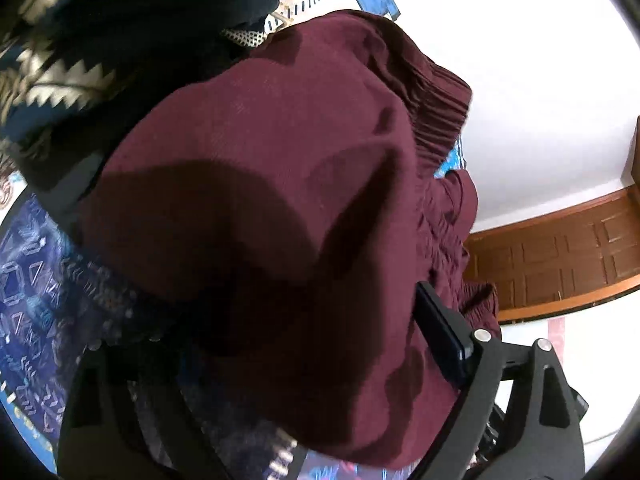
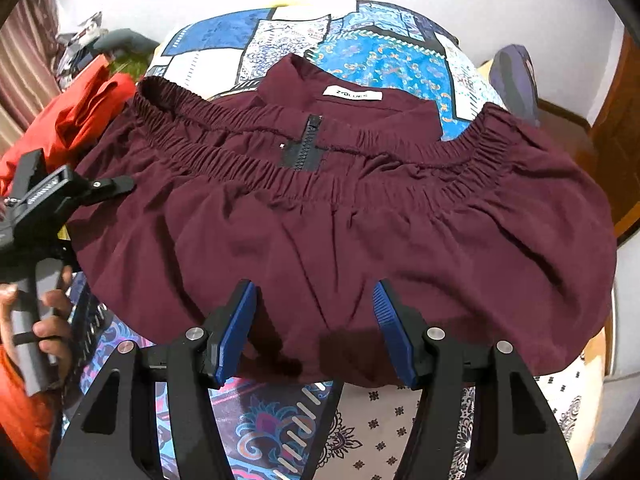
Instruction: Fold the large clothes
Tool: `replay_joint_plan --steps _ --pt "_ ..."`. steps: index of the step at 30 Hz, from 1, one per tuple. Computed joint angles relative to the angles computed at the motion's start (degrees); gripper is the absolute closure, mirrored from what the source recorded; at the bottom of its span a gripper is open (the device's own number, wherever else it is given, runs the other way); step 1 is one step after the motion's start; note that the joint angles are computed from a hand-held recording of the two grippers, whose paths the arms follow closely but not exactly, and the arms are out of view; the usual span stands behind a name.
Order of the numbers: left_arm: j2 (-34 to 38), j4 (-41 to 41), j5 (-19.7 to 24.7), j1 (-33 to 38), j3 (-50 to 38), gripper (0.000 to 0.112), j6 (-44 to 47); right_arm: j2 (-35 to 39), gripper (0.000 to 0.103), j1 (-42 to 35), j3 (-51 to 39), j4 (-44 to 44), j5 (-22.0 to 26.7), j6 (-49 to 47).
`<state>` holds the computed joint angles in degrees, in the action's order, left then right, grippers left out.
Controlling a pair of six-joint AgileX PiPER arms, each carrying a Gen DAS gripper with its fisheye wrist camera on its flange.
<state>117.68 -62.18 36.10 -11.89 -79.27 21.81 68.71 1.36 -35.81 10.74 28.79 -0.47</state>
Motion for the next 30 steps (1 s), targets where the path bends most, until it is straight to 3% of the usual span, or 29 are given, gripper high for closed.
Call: replay_joint_plan --steps 3,10,12,14,17,20,25,30 --pt "-0.82 2.76 -3.54 -1.70 0.31 0.027 -4.60 -0.15 0.046 -0.33 -0.25 0.44 0.77 0.57" --pt "-7.16 14.78 -9.05 -7.05 0.16 0.083 -17.44 -3.93 0.046 -1.38 -1.23 -4.06 3.84 5.30" --pt "-9.72 12.91 -8.90 -7.24 -0.15 0.090 -15.81 -4.92 0.046 -1.18 -2.20 -7.18 4.85 8.66" --pt "-12.31 6.73 -6.92 -6.24 -0.14 0.093 -10.64 -5.38 0.046 -1.26 -3.29 -8.40 5.70 9.92" --pt "-15.40 6.29 -5.54 -6.34 -1.88 0.095 -10.56 -4.97 0.046 -0.37 -5.92 -9.54 6.98 12.21" --pt "-20.05 6.95 -4.56 -4.61 -2.79 0.096 -10.58 -4.08 0.046 0.46 -8.04 -4.62 6.56 9.80" --pt "-24.43 24.79 -8.29 -5.81 -5.51 0.096 -22.85 1.97 0.046 6.04 -10.44 8.02 2.80 5.16" --pt "-27.26 44.09 -9.03 -8.08 -4.23 0.096 -36.06 15.16 0.046 13.85 -13.93 19.13 -0.47 -1.91"
